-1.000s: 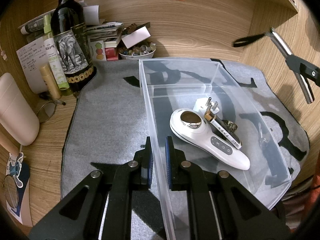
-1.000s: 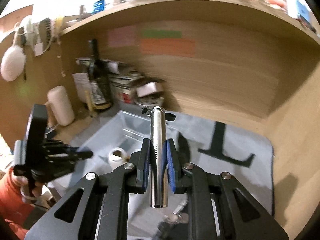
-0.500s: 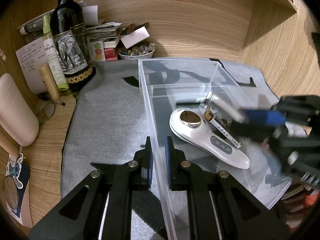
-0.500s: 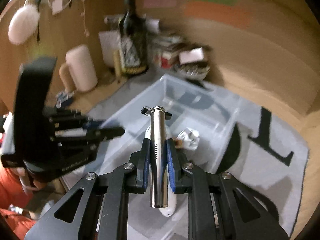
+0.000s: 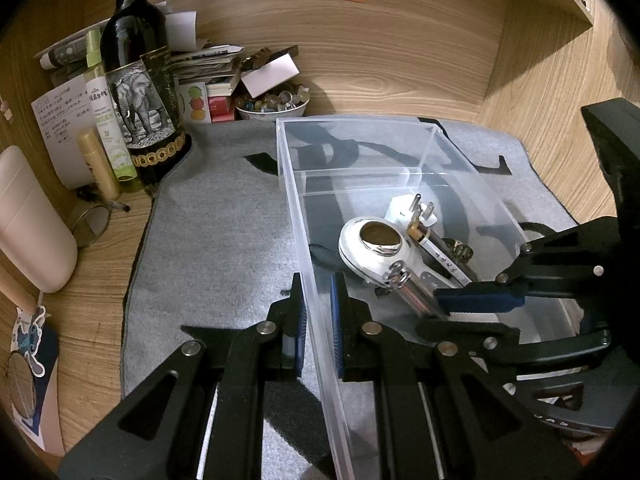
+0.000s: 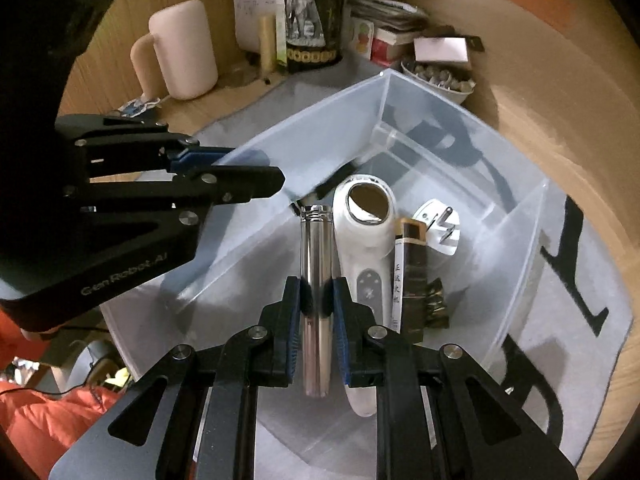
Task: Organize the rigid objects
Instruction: 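Lower the silver tube into the clear box beside the massager and release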
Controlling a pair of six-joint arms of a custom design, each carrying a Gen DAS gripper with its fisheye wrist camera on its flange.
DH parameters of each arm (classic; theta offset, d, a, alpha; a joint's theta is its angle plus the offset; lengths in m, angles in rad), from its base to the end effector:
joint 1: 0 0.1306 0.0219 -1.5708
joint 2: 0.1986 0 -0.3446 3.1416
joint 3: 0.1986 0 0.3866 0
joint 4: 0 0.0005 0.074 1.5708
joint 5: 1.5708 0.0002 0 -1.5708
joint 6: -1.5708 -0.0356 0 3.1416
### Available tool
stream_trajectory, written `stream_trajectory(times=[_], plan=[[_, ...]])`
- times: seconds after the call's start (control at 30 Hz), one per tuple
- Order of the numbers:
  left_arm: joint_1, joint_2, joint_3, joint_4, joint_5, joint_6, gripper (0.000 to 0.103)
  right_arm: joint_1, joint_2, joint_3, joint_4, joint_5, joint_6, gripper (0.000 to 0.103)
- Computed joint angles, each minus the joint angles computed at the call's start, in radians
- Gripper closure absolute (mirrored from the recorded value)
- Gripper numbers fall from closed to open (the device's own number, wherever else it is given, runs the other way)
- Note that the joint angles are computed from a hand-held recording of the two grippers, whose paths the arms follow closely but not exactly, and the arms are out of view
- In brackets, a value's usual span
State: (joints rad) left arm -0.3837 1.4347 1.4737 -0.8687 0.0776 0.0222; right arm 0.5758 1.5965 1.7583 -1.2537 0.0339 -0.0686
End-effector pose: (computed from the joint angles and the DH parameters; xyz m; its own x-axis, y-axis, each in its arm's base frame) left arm 0.4657 -0.1915 0.4087 -0.6933 0.2560 -0.6737 0.4065 0.9108 -0.0722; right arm 0.4458 0.2874 0.4315 -0.7791 -0.4241 -0.4618 -0.4788 0.8779 0.0016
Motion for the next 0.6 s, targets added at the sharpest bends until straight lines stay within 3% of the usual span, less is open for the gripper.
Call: stream_trajectory(times=[0.47, 0.6], plan=[[-0.002, 0.001, 0.001, 0.000, -0.002, 0.002, 0.093, -0.005, -0.015, -0.010, 0.028, 0.017, -0.018, 0.088], [-0.002, 0.001, 0.001, 0.000, -0.002, 0.001, 0.092, -0.012, -0.047, -0.026, 0.057, 0.036, -0.031, 0.082]])
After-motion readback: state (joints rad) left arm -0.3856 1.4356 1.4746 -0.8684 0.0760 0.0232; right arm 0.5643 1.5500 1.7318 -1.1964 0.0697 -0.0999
